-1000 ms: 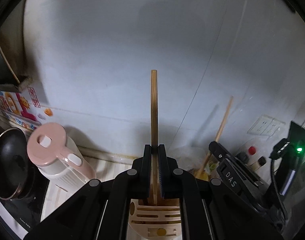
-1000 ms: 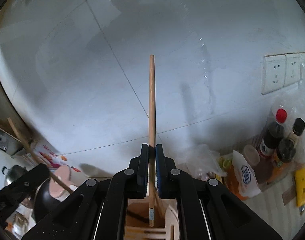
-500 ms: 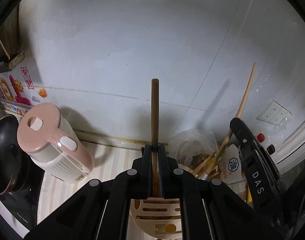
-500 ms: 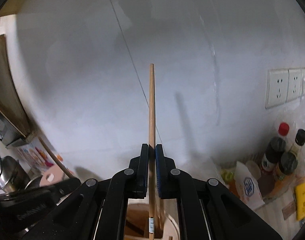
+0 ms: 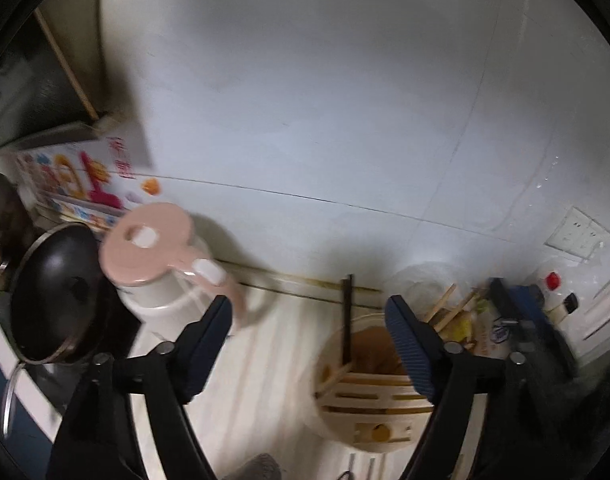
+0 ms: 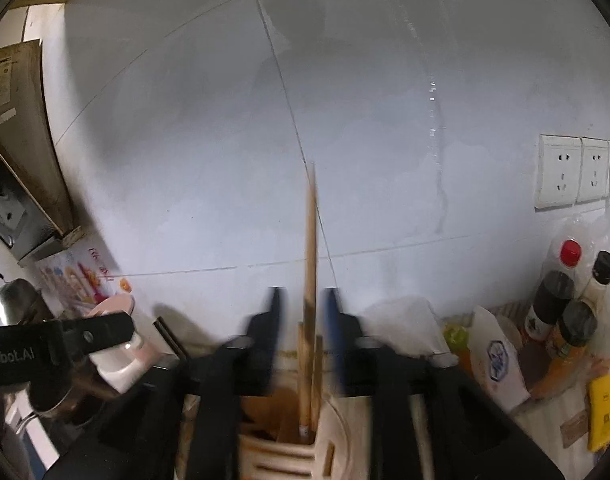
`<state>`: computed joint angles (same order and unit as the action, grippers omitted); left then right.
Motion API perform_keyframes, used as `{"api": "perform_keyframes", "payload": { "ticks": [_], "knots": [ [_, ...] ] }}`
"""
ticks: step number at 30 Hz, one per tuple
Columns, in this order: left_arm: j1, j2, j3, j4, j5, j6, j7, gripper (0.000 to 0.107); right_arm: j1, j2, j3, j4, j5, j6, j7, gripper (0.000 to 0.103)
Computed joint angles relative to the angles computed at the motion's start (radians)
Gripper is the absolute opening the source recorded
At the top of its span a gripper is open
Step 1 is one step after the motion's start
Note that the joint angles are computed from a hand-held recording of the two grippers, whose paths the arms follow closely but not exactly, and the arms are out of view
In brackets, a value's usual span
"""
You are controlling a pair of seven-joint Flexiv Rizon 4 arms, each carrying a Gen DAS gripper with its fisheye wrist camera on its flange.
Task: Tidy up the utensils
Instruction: 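Open both tools to drop the wooden chopsticks into the holder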
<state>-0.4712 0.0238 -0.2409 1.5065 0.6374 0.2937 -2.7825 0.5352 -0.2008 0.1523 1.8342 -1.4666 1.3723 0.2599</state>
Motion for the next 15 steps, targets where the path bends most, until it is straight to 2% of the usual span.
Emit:
{"api": "perform_keyframes", "payload": {
  "ticks": [1, 3, 5, 8, 12, 15],
  "knots": [
    [-0.004, 0.007, -0.004, 0.0, 0.006, -0.018, -0.004, 0.097, -0.007, 0.021, 0.006, 0.018, 0.032, -0.007, -0.019, 0.052],
    [-0.01, 0.032, -0.011, 0.017, 0.018, -0.032, -0.023, 0.103, -0.013, 0.076, 0.042, 0.068, 0.185, -0.061, -0.128, 0.057],
    [-0.014, 0.047, -0.028, 0.027, 0.028, -0.069, -0.03, 0.103, -0.014, 0.127, 0.081, 0.111, 0.365, -0.127, -0.242, 0.063],
    [-0.018, 0.066, -0.043, 0.059, 0.013, -0.076, -0.038, 0.103, -0.015, 0.196, 0.119, 0.164, 0.553, -0.208, -0.342, 0.07],
    [-0.03, 0.067, -0.069, 0.098, -0.012, -0.092, -0.051, 0.103, -0.034, 0.289, 0.159, 0.256, 0.698, -0.271, -0.395, 0.083],
    [-0.05, 0.038, -0.082, 0.115, -0.042, -0.11, -0.056, 0.103, -0.044, 0.342, 0.182, 0.32, 0.802, -0.314, -0.436, 0.083]
  ]
}}
